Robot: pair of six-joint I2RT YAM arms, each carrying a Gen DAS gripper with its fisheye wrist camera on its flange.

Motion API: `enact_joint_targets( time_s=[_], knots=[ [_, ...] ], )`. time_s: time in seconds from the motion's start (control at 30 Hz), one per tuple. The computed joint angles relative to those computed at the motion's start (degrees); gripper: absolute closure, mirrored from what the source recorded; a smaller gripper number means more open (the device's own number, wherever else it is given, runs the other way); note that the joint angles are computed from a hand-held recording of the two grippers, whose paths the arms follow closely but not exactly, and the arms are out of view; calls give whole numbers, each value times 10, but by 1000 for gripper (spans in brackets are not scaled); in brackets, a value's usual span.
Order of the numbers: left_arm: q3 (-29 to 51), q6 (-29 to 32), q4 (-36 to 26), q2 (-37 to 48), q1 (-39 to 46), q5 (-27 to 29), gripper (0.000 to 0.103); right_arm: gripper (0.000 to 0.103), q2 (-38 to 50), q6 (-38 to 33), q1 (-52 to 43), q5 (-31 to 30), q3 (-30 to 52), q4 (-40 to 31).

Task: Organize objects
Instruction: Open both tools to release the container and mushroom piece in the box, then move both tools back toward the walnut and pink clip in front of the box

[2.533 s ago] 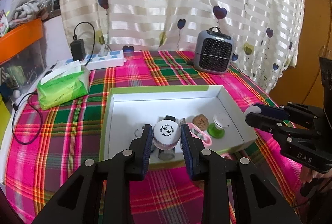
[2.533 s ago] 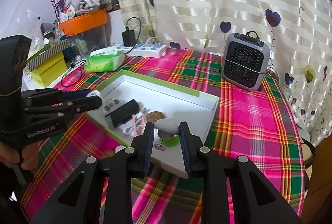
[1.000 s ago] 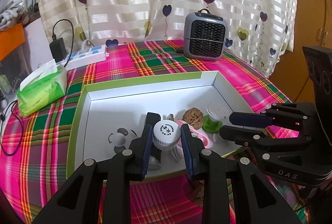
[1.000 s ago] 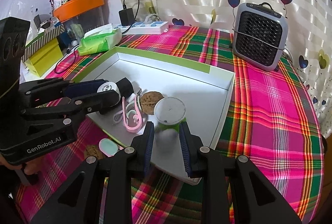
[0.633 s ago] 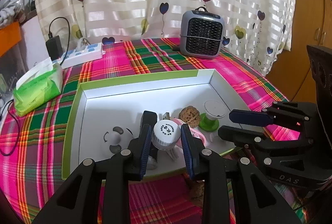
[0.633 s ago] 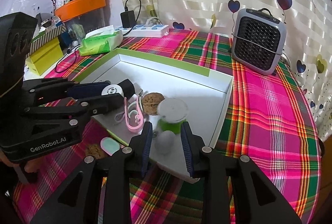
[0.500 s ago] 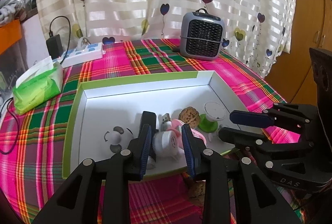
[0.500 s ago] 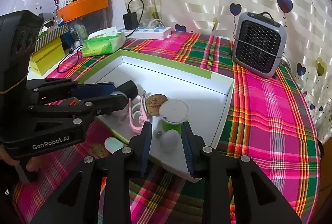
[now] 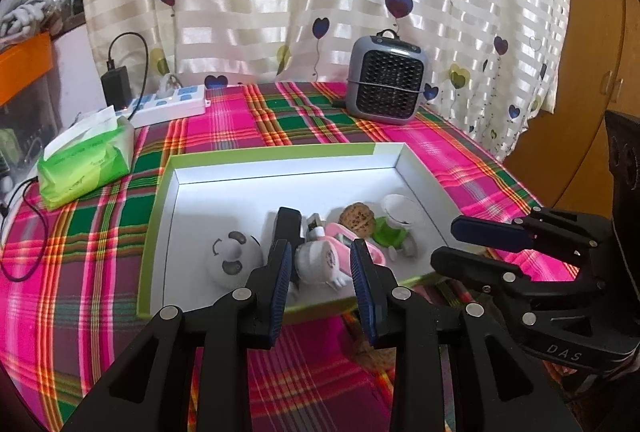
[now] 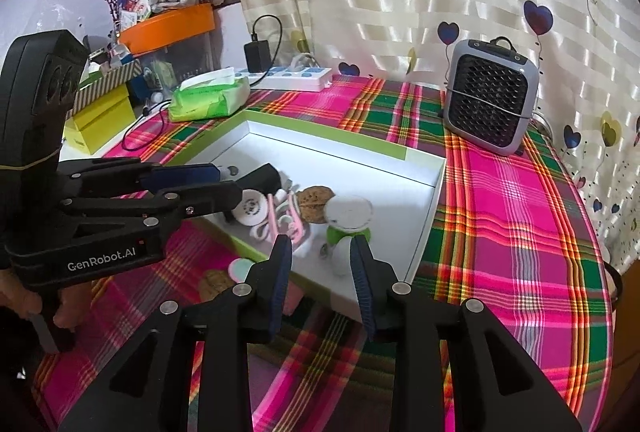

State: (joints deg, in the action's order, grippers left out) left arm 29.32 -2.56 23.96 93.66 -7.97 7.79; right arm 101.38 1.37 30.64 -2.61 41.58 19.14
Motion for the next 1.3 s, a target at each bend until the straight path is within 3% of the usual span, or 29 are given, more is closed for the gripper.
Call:
enact_joint_targets(
  time_s=[0.53, 1.3],
  knots=[
    [-75, -34, 2, -72, -17, -10, 74, 71, -37, 22, 29, 10, -59, 27],
    [-84, -30, 16, -51, -34, -11, 74, 71, -30, 18, 45, 12, -72, 42]
  ],
)
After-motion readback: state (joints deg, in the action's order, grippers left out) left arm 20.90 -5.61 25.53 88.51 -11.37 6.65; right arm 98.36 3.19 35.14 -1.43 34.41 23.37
